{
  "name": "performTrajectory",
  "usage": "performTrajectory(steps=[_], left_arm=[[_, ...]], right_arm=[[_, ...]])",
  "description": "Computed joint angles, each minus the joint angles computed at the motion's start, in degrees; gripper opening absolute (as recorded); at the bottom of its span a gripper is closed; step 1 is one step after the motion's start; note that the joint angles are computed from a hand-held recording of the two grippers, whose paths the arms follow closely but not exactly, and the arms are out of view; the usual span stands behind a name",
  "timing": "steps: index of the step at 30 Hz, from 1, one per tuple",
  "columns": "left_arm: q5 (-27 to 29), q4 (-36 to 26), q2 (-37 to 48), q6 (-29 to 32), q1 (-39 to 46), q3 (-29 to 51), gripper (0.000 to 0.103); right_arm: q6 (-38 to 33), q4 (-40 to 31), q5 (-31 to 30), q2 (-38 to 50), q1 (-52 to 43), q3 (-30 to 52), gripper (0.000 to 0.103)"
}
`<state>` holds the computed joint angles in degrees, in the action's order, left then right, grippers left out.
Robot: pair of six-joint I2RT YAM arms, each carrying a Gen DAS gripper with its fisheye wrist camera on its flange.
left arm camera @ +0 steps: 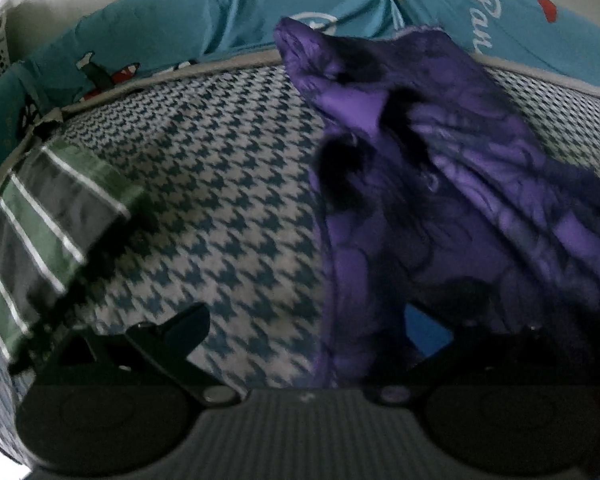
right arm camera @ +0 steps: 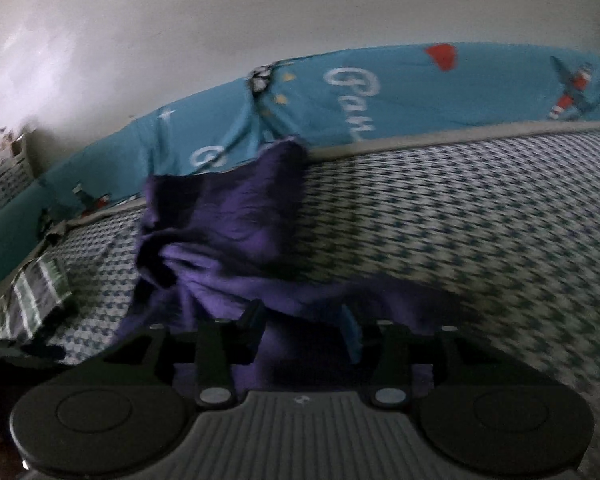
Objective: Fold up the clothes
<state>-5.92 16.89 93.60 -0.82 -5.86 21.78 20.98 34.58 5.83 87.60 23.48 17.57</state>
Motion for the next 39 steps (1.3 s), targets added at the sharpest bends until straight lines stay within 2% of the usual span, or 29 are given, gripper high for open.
performTrajectory(steps=[5, 10, 15, 24, 26, 28, 31, 34, 39], left_arm=[[-0.83, 2.65, -1.74, -1.95, -1.65, -4.22, 0.103], [0.94, 4.22, -3.41, -4.45, -0.22, -7.59, 0.103], [0.11, 6.27, -5.49, -4.84, -0.93, -10.99, 0.103], [0.47, 9.93, -7.52, -4.9, -0.78, -15.29, 0.103], [0.53, 10.66, -7.33, -4.94, -0.74, -15.6, 0.103], [0.4, 11.11, -7.06, -5.05, -0.82, -15.69, 0.103], [0.33, 11.5, -6.98, -5.3, -0.79, -15.91, 0.103], [0.47, 11.33, -7.45, -5.55, -0.53, -16.19, 0.103], [0.19, 10.24, -9.2, -6.24, -0.09, -16.71, 0.103]], right_arm=[[0.68, -1.16, 1.28, -4.9, -4.69, -5.01, 0.048], [0.54, 1.86, 2.24, -3.03, -7.77, -6.97, 0.051], [1.74, 7.6, -0.46, 4.28, -10.41, -5.87, 0.058], [2.45, 16.25, -1.54, 17.61, -11.24, -0.4, 0.058], [1.23, 17.28, -0.59, 18.87, -10.36, 0.03, 0.052], [0.38, 17.88, -0.24, 19.84, -9.84, 0.4, 0.032], [0.81, 18.73, -3.1, 20.63, -10.5, 0.54, 0.01], [2.05, 19.92, -3.96, 19.13, -10.3, -0.89, 0.009], [4.57, 21.42, -8.95, 8.9, -10.4, -6.96, 0.008]])
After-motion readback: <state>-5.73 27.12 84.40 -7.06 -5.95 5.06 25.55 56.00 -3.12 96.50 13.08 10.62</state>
